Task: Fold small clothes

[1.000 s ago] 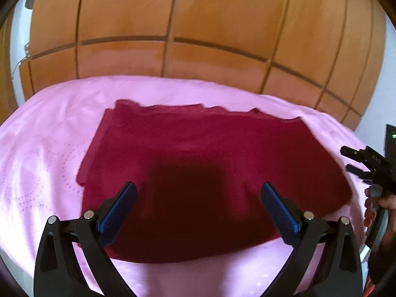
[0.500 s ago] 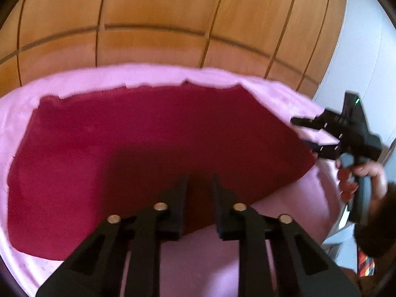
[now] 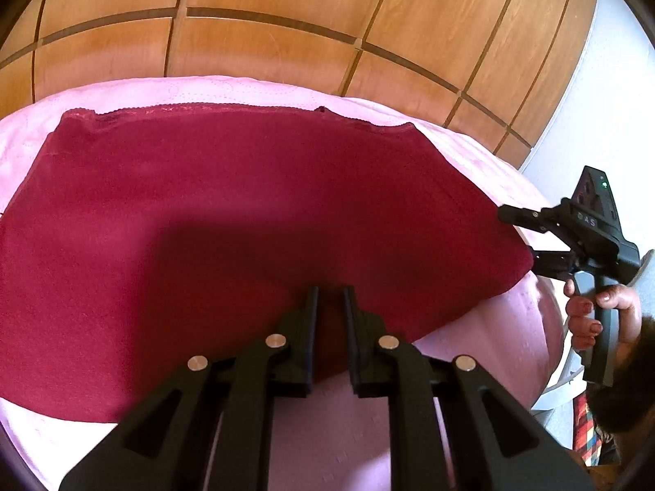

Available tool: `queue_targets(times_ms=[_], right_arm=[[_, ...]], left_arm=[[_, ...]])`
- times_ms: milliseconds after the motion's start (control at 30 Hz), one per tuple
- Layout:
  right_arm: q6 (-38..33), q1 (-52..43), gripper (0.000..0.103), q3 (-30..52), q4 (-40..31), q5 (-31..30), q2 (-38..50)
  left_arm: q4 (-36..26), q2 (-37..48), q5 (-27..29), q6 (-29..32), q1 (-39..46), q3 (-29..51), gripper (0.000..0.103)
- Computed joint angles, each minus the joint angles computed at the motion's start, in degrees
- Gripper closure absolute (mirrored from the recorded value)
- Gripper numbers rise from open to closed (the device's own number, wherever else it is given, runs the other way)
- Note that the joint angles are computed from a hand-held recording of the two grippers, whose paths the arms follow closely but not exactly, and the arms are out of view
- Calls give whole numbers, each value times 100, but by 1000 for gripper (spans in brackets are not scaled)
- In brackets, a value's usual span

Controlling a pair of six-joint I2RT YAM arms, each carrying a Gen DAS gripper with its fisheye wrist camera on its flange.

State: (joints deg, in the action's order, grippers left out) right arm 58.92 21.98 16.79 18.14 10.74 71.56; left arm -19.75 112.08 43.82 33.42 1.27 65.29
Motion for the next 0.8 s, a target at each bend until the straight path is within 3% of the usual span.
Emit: queue_targets(times_ms=[200, 267, 333, 467, 600, 700, 800], right_arm=[[-346, -432, 35, 511, 344, -219, 829], [-303, -480, 40, 560, 543, -216, 977], [-80, -538, 47, 442, 857, -254, 1011], [282, -611, 47, -125, 1714, -392, 827], [-74, -457, 47, 180, 1005, -335, 807], [-26, -369, 69, 390, 968, -270, 1036], [219, -329, 75, 294, 1305, -300, 992]], left_arm=[[34, -10, -7, -36, -19, -29, 91], [53, -13, -14, -43, -24, -40, 91], [52, -8, -13, -46, -26, -32, 91], [48, 12, 6, -52, -29, -15, 91], [101, 17, 14, -84, -24, -45, 91], [100, 19, 19, -89, -21, -42, 91], [-12, -31, 55, -66, 20, -11, 91]])
